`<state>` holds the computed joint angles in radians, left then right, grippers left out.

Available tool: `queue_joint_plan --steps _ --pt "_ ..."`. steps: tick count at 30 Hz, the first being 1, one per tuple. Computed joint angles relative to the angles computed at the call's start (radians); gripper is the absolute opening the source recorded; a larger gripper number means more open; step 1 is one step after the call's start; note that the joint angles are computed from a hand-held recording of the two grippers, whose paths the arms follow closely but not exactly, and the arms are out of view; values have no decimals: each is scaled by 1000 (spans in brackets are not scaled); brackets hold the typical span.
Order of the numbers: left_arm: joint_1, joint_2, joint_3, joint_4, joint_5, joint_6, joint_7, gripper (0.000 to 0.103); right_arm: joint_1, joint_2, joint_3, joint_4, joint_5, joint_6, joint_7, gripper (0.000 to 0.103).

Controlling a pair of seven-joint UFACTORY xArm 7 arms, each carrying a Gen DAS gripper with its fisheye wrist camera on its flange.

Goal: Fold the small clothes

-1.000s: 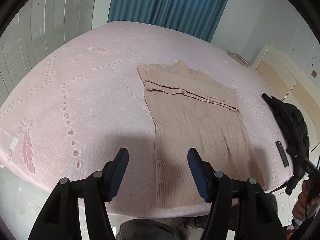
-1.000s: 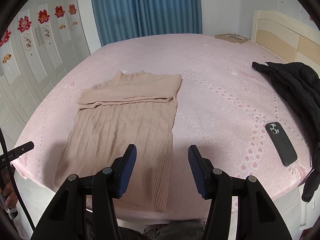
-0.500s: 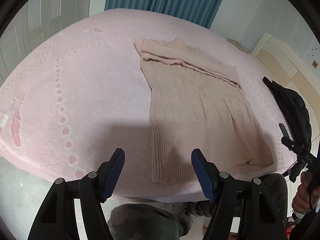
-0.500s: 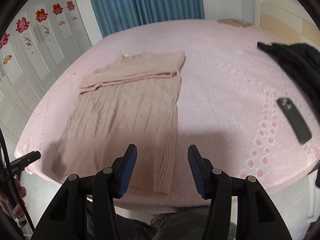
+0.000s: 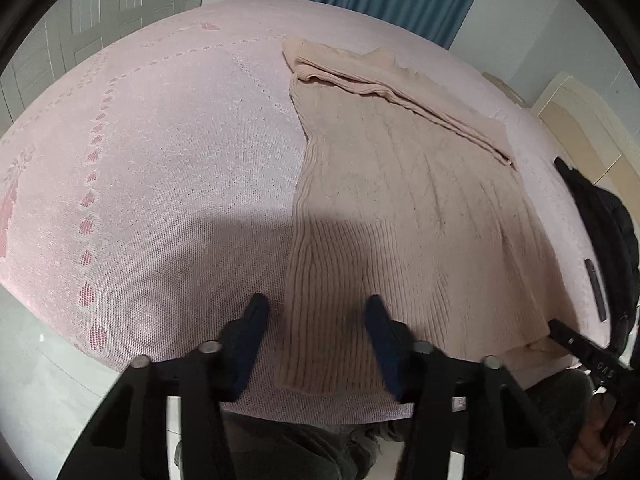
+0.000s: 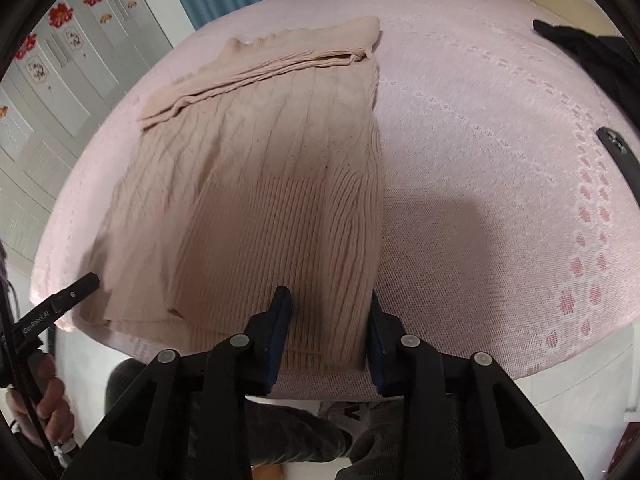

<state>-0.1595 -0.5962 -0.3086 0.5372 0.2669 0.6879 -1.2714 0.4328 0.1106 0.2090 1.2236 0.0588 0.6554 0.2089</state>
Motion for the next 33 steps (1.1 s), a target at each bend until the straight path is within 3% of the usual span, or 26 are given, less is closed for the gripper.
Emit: queue_joint_plan --steps 1,2,4,5,7,9,12,20,27,33 --pt "0 1 -1 2 5 0 4 14 4 0 1 0 -13 -3 0 20" --pt "-9 -15 17 -19 -3 -41 16 9 7 3 4 3 -19 1 -13 7" --pt "21 -84 4 -59 11 -69 -20 8 12 -20 0 -24 -49 -44 4 4" --pt "43 -155 -10 -95 27 -83 -52 8 6 -47 -3 -56 -40 -90 9 4" --pt "24 -222 34 -140 -10 -97 -29 8 -7 -98 -9 -106 -28 -151 17 4" --pt "2 -253 74 -174 -64 -120 4 8 -18 -100 -13 -99 -19 -113 7 4" --pt "-7 -241 80 -176 -108 -111 53 8 -22 -64 -8 -70 13 -55 -10 4" --pt "-41 -213 95 -183 -193 -117 146 15 -28 -41 -4 -49 88 -26 -73 11" --pt "-26 -136 157 -203 -262 -290 213 17 -65 -39 -9 -56 297 -8 -182 16" --pt "-22 16 230 -152 -319 -443 327 26 -65 -37 -10 -52 309 -9 -188 16"
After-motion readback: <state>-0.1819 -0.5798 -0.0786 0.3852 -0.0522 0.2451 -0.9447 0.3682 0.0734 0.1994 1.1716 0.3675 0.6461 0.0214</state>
